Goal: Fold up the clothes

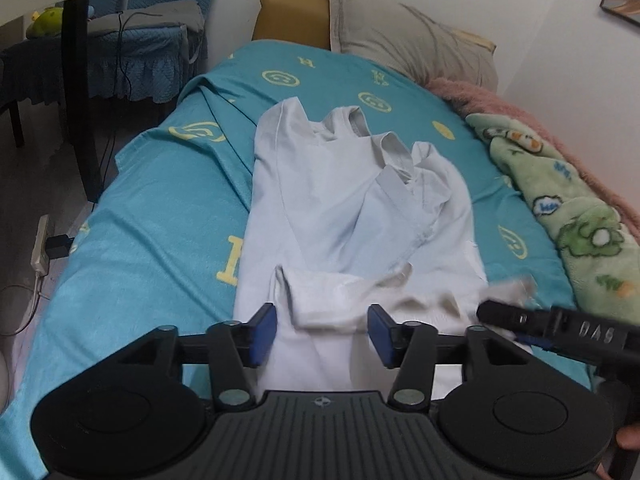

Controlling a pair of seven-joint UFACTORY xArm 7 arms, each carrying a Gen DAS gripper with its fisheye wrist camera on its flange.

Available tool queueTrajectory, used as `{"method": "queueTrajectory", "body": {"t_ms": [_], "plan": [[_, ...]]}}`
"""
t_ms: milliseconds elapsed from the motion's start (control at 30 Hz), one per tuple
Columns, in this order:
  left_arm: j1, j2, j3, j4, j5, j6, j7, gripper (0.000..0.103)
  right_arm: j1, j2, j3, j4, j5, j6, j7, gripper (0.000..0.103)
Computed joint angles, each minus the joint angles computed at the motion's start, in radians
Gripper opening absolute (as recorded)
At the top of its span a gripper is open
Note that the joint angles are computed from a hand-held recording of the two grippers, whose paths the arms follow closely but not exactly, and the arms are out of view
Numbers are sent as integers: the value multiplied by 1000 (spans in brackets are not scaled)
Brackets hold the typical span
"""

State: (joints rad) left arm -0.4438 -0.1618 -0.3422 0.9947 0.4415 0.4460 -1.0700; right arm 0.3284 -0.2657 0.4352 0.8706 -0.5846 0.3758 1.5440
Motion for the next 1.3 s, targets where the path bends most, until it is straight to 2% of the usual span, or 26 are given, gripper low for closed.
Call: {"method": "queueTrajectory", "body": {"t_ms": [67,200,233,267,300,367,433,533,633,733,833,900,933,1000,1067,1100,1133,1233,1300], "plan": [[-24,-84,1,-54,-58,15,15,61,10,-46,10,-14,16,31,18,77],[-87,-234,8,-139,-257,60,76,65,33,-151,37,-44,91,120,45,77],[-102,-264,11,-163,-305,52,81,70,39,-183,43,-61,118,126,61,77],[-121,-292,18,-188,-357,40,88,78,46,-220,44,-92,152,110,88,77],[-153,-308,38,-217,-422,14,111,79,52,-257,47,-122,188,95,114,77],[-236,-328,92,-275,-568,-48,174,79,65,-333,55,-179,262,69,164,77],[-279,-322,115,-305,-663,-79,216,79,74,-403,76,-237,338,45,228,78],[-373,-278,196,-327,-864,-117,299,79,76,-470,123,-299,430,22,333,79],[-377,-232,204,-335,-995,-147,311,79,78,-476,147,-336,485,-25,398,79],[-386,-195,201,-343,-1088,-258,349,80,57,-435,174,-358,504,-133,440,79],[-349,-176,163,-356,-1080,-348,309,81,-25,-398,250,-375,498,-263,504,78],[-333,-171,150,-372,-1065,-393,262,77,-89,-385,310,-376,498,-307,551,78],[-306,-174,127,-382,-1041,-406,220,70,-117,-384,336,-375,499,-315,571,78],[-256,-190,90,-404,-995,-415,138,58,-155,-396,369,-375,499,-296,604,75],[-192,-217,41,-431,-947,-400,52,31,-173,-420,387,-376,496,-252,636,63],[-178,-226,27,-442,-930,-398,20,26,-177,-434,392,-376,492,-225,653,58],[-170,-232,19,-452,-918,-401,-8,21,-178,-447,394,-379,488,-206,670,56],[-112,-273,-38,-474,-857,-410,-96,18,-172,-470,391,-391,473,-194,710,55],[-96,-295,-53,-479,-822,-398,-132,19,-158,-468,381,-394,462,-195,718,54]]}}
